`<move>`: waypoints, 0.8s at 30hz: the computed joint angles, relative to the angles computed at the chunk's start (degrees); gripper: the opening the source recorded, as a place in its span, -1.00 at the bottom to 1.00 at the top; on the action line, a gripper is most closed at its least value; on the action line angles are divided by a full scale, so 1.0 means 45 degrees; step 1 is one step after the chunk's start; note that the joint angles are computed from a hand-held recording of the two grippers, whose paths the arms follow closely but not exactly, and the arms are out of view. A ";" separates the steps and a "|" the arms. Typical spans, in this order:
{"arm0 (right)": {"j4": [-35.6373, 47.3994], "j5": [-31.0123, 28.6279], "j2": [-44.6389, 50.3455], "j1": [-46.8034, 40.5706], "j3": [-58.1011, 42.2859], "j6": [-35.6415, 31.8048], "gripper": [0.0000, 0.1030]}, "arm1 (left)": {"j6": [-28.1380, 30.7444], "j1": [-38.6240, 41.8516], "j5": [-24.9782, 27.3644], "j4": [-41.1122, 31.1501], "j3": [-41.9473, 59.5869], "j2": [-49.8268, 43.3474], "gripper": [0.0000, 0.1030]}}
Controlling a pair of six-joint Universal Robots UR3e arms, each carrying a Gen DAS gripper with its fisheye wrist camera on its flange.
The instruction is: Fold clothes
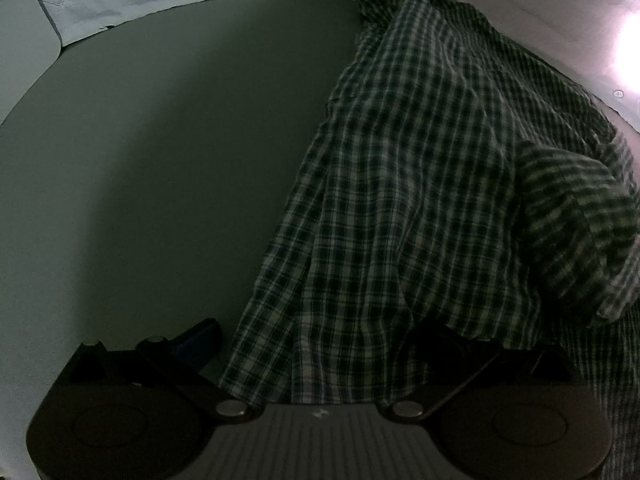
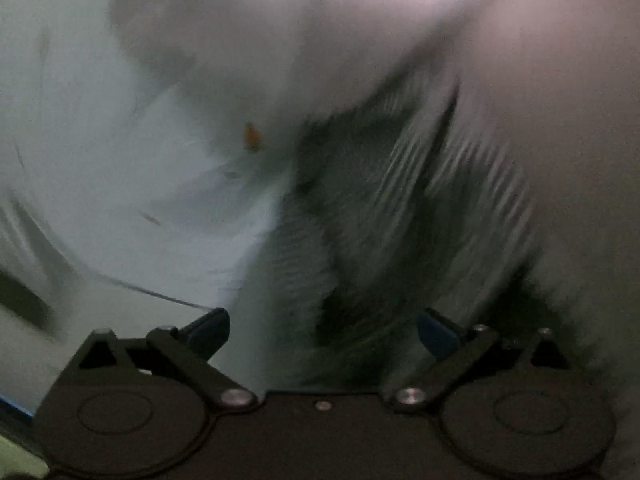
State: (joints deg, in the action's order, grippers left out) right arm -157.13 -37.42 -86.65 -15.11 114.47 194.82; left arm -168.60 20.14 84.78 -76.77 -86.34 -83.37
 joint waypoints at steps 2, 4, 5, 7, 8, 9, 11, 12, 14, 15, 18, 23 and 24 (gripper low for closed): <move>0.0321 -0.3179 -0.0740 0.0681 -0.0149 -0.2369 1.00 | 0.0011 -0.0016 0.0016 -0.0087 0.0083 -0.0054 1.00; 0.0156 -0.5059 -0.1282 0.0941 0.0558 -0.4079 1.00 | 0.0019 -0.0044 0.0034 -0.0186 0.0204 -0.0147 1.00; -0.0113 -0.6014 -0.1489 0.1098 0.0940 -0.4857 1.00 | 0.0040 -0.0050 0.0038 -0.0307 0.0358 -0.0239 1.00; -0.0516 -0.6266 -0.1965 0.0565 0.2097 -0.5413 1.00 | 0.0125 -0.0056 0.0055 -0.0708 0.0886 -0.0530 1.00; -0.0519 -0.6446 -0.1944 0.0251 0.2206 -0.5505 1.00 | 0.0176 -0.0047 0.0064 -0.0942 0.1155 -0.0661 1.00; -0.0941 -0.7011 -0.1932 0.0320 0.2585 -0.5224 1.00 | 0.0218 -0.0011 0.0071 -0.1200 0.1396 -0.0727 1.00; -0.2027 -0.7044 -0.2217 0.0005 0.3610 -0.5337 1.00 | 0.0256 0.0119 0.0015 -0.1291 0.1480 -0.0556 1.00; -0.2381 -0.7129 -0.2310 -0.0105 0.3893 -0.5316 1.00 | 0.0246 0.0166 -0.0020 -0.1187 0.1439 -0.0415 1.00; -0.3414 -0.7391 -0.2048 0.0074 0.4336 -0.5413 1.00 | 0.0329 0.0279 -0.0148 -0.0909 0.1334 0.0005 1.00; -0.3786 -0.7490 -0.2075 0.0089 0.4592 -0.5600 1.00 | 0.0474 0.0379 -0.0294 -0.0782 0.1286 0.0251 1.00; -0.5795 -0.8588 -0.1285 0.0911 0.5008 -0.5872 1.00 | 0.0822 0.0281 -0.1012 -0.0537 0.1579 0.0344 1.00; -0.6387 -0.8563 -0.0712 0.1064 0.4811 -0.5607 1.00 | 0.1276 -0.0384 -0.2985 -0.0792 0.2376 -0.0349 1.00; -0.6410 -0.8573 -0.0683 0.1077 0.4800 -0.5597 1.00 | 0.1293 -0.0616 -0.3366 -0.0865 0.2649 -0.0668 1.00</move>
